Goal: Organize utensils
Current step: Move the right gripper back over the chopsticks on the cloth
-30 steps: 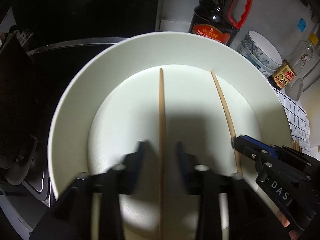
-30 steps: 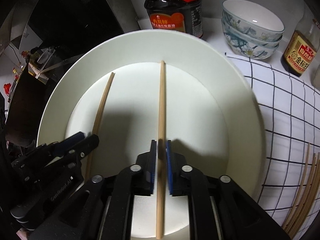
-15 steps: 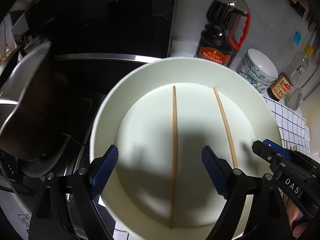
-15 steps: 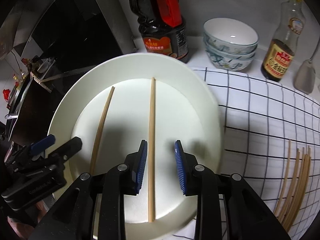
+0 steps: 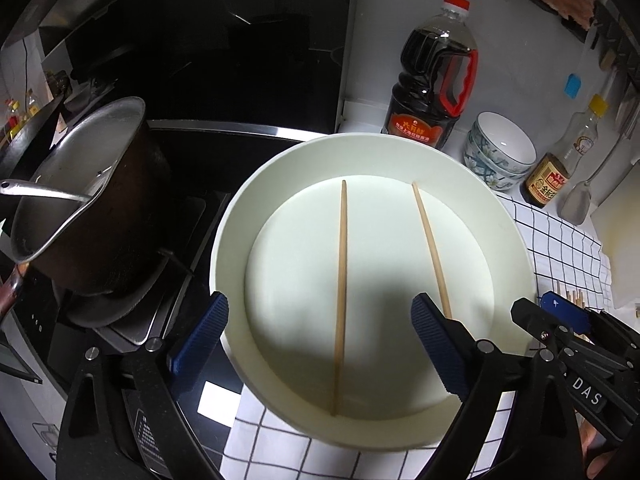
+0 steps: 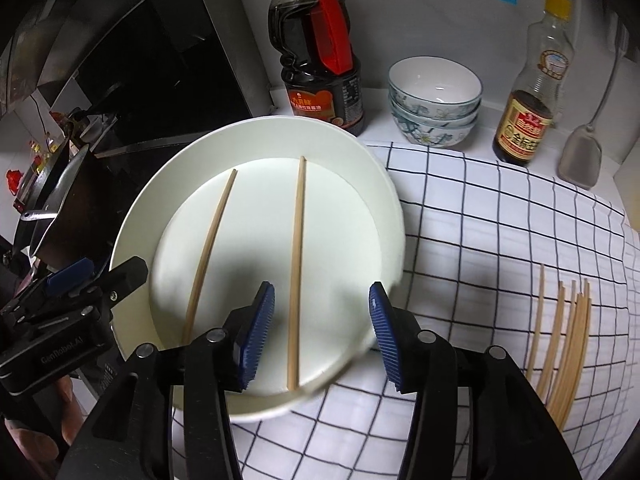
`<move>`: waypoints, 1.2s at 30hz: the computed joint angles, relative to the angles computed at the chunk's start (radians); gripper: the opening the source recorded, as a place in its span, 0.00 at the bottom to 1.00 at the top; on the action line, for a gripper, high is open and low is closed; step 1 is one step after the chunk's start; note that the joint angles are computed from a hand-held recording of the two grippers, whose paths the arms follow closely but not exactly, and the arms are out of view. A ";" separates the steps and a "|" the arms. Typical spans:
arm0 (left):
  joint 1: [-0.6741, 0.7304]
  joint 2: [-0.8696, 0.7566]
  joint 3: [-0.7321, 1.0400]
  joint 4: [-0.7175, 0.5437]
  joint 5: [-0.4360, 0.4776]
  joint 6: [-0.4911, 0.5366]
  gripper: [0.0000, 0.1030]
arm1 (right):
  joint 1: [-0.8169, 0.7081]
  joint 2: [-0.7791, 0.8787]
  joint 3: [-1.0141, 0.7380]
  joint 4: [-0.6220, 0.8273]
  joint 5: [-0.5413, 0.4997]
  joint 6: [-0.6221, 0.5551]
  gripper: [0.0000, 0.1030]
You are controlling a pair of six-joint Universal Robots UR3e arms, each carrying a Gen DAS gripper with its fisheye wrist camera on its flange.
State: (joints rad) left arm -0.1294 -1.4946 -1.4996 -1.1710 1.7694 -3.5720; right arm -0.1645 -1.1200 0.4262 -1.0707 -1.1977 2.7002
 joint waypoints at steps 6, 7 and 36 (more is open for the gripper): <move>-0.061 0.019 0.018 -0.031 0.037 -0.056 0.88 | -0.052 -0.076 0.066 0.025 0.003 -0.056 0.48; -0.069 0.020 0.021 -0.037 0.041 -0.063 0.88 | -0.063 -0.086 0.068 0.036 0.005 -0.069 0.48; -0.444 -0.291 0.376 -0.149 0.107 -0.193 0.92 | -0.570 -0.329 0.336 0.138 -0.032 -0.365 0.54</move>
State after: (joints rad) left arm -0.5731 -1.7858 -1.1235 -1.3202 1.8767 -3.7653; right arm -0.7343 -1.4487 0.7620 -0.9325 -1.2294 2.3355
